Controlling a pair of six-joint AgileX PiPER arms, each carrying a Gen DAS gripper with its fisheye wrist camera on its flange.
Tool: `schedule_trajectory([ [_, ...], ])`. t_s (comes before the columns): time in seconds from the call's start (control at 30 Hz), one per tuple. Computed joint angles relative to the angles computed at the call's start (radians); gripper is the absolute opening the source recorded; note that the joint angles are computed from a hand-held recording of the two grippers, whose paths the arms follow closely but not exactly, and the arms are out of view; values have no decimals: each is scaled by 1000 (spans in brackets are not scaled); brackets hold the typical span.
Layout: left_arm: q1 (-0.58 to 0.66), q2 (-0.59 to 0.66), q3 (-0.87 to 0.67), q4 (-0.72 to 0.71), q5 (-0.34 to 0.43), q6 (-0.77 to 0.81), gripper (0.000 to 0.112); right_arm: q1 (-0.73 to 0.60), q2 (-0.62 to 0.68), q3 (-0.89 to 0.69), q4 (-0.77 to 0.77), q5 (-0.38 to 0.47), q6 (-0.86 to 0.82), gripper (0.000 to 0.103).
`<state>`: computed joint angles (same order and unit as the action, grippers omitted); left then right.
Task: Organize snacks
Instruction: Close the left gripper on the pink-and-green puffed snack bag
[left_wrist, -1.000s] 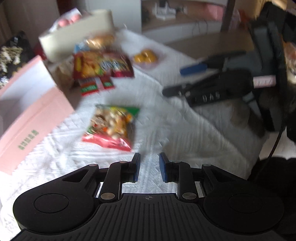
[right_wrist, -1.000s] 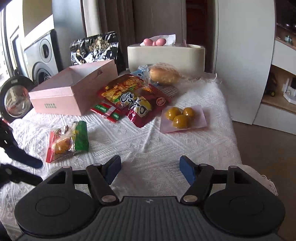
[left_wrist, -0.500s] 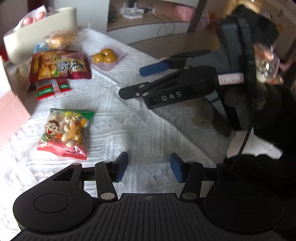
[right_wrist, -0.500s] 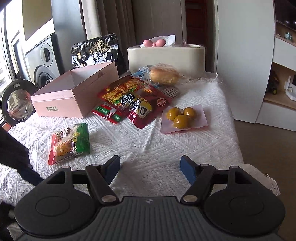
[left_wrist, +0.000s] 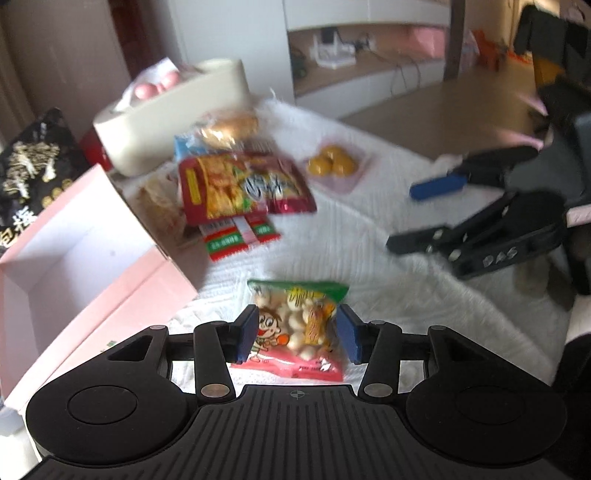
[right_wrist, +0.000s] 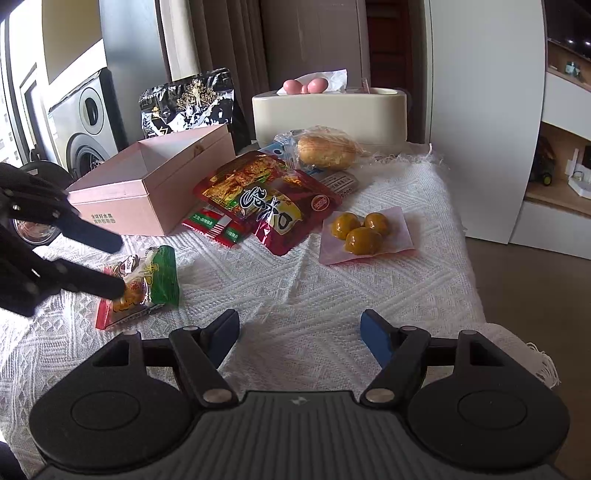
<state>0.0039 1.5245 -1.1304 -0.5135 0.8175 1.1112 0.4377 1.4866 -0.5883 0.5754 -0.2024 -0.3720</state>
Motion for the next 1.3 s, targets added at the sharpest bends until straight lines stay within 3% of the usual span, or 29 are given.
schedule_trajectory([
  [0.1, 7, 35, -9, -7, -39, 7, 54, 3, 3, -1, 11, -2, -12, 74],
  [0.3, 61, 91, -27, -113, -28, 61, 55, 6, 10, -6, 2, 4, -16, 79],
  [0.47, 102, 143, -58, -198, -1, 96, 55, 30, 22, -23, 165, 3, -201, 83],
  [0.63, 84, 142, -57, -177, -40, 77, 55, 29, 23, -25, 166, 10, -211, 84],
  [0.87, 78, 149, -75, -181, 103, 173, 85, 37, 32, -37, 250, 13, -307, 87],
  [1.1, 109, 108, -26, -263, 20, 189, 81, 38, 32, -37, 251, 13, -308, 87],
  [1.3, 100, 183, -73, -206, 32, 109, 81, 33, 28, -38, 242, 28, -309, 90],
])
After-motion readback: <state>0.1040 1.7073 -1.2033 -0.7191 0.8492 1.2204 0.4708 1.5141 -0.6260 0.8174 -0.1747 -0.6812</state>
